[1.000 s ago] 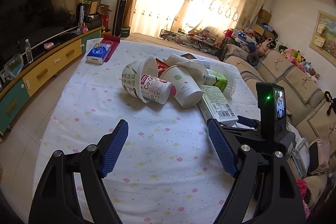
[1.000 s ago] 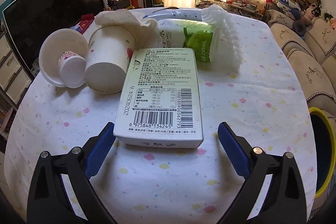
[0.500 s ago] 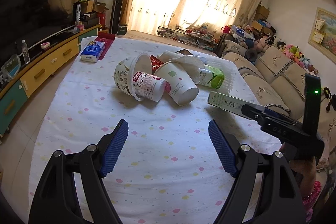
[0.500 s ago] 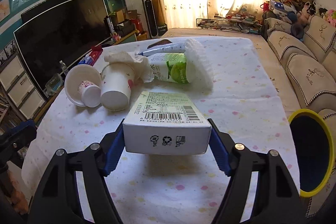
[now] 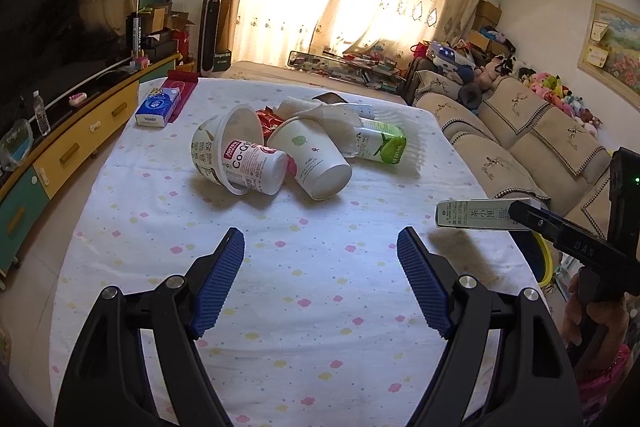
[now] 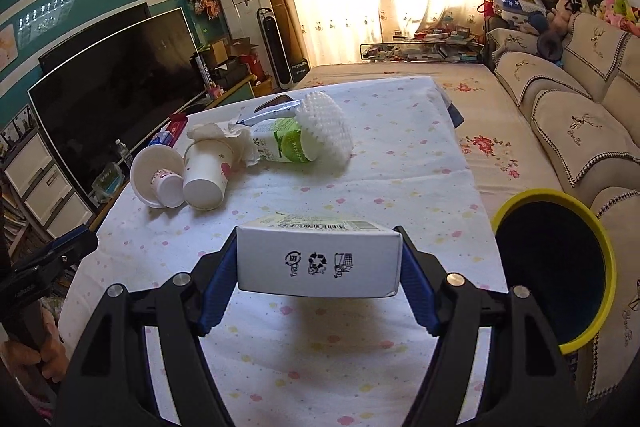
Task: Collect trash
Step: 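Carry the white box with the right gripper into the yellow bin and release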
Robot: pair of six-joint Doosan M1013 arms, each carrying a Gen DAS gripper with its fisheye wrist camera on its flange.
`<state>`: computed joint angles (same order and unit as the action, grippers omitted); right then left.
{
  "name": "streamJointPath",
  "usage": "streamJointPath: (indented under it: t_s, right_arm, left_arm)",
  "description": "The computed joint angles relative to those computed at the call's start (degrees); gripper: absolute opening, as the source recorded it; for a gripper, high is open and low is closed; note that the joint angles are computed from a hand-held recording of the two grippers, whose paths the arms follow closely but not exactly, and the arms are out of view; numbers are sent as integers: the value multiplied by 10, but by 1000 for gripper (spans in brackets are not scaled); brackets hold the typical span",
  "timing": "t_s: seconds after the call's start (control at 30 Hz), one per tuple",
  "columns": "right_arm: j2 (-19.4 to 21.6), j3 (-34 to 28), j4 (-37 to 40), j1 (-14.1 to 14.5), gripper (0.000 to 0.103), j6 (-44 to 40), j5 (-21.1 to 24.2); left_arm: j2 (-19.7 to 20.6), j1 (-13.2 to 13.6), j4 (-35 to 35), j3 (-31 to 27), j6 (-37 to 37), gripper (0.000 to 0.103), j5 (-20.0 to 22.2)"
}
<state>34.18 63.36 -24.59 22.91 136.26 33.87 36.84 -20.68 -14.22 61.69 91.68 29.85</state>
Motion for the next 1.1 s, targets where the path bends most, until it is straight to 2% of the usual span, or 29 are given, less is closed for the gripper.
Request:
streamJointPath:
  t_s: [0.3, 0.53, 0.63, 0.87, 1.1]
  right_arm:
    - [-28, 46, -85, -11, 69, 104, -9]
    - [-49, 82, -188, -25, 69, 232, 22]
    - [-54, 94, -210, -33, 69, 267, 39]
    - [-51, 113, -196, -55, 69, 294, 76]
    - [-35, 116, -136, -76, 69, 267, 92]
  left_arm:
    - [7, -9, 14, -16, -1, 78, 15]
    - [19, -18, 21, -35, 1, 78, 32]
    - [24, -22, 24, -44, 4, 78, 38]
    - [36, -32, 32, -67, 9, 78, 57]
    - [46, -39, 40, -83, 11, 78, 72]
